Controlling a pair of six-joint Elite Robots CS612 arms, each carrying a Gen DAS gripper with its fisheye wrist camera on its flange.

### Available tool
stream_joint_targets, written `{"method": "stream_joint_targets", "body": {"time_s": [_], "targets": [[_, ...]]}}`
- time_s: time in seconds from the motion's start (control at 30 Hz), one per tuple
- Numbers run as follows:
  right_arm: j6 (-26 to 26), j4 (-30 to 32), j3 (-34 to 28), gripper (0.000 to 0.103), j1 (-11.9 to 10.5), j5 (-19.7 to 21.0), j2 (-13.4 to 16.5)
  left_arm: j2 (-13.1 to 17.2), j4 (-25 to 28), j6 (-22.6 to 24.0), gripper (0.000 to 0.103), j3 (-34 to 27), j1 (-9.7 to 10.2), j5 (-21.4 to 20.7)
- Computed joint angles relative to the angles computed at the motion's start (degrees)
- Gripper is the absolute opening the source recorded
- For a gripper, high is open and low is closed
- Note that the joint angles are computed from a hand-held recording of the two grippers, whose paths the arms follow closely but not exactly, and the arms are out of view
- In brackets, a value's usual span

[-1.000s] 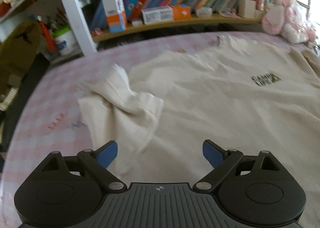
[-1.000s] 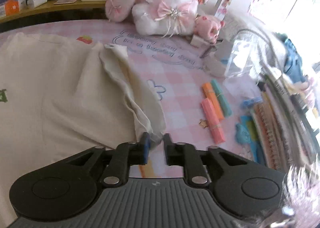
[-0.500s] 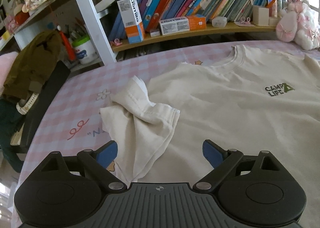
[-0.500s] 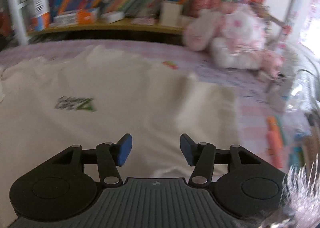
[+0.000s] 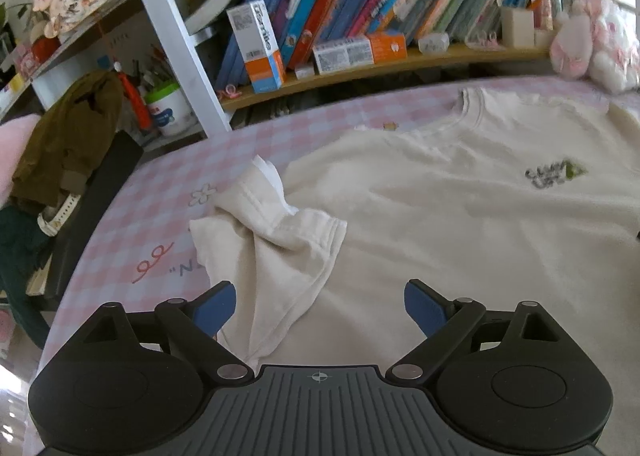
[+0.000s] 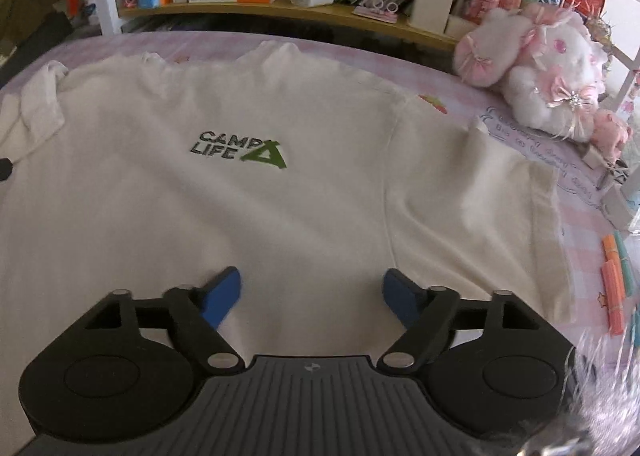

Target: Fold clothes

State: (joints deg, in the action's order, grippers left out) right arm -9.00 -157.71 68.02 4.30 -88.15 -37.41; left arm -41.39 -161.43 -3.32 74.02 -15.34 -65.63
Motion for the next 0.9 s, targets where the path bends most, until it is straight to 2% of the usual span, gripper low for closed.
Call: {"method": "stream_joint_targets", "body": {"time_s": [0.07,0.17,0.3,0.47,0.6,0.63,0.67,0.7,0.8,0.83,0.9], "targets": [[1.1,0.1,0.0,0.084,-0.2,0.5,0.0,0.4,1.6,0.5,0.072,-0.5,-0.09,1.1],[2.2,1.1,-0.1,0.090,-0.7,2.3,0.1,0.9,1.6,1.5,0.072,-1.1,-0.20,2.1],[0.3,3.1,-0.8,0.103,-0.7,3.8,0.4,2.3,0.5,3.8,0.072,-2.7,-0.39,3.5],[0.2,3.4,-0.9,0.103,-0.7,3.9,0.4,5.4,1.6,4.6,0.070,-7.6,-0.44,7.1],[0.4,3.7,-1.0,0.103,-0.6,3.8,0.4,7.0,5.5,2.8,0.050,-11.2,-0.04,8.0],[0.4,3.7,-1.0,0.103,-0.6,3.8,0.3,7.1,6.4,2.1,0.044,-11.6,0.16,7.7],[0.5,3.8,-1.0,0.103,-0.6,3.8,0.3,7.1,7.2,1.2,0.026,-11.9,0.43,7.1],[0.5,3.9,-1.0,0.103,-0.6,3.8,0.3,7.1,8.1,0.3,0.016,-12.2,0.69,6.5],[0.6,4.1,-1.1,0.103,-0.6,3.7,0.3,6.1,9.0,-6.8,0.008,-12.1,2.32,2.9],[0.6,4.1,-1.1,0.103,-0.6,3.7,0.3,5.4,7.7,-10.3,0.007,-11.2,2.98,1.6],[0.6,4.4,-1.2,0.103,-0.6,3.7,0.3,3.1,1.8,-19.2,0.005,-7.6,4.47,-0.5]]}}
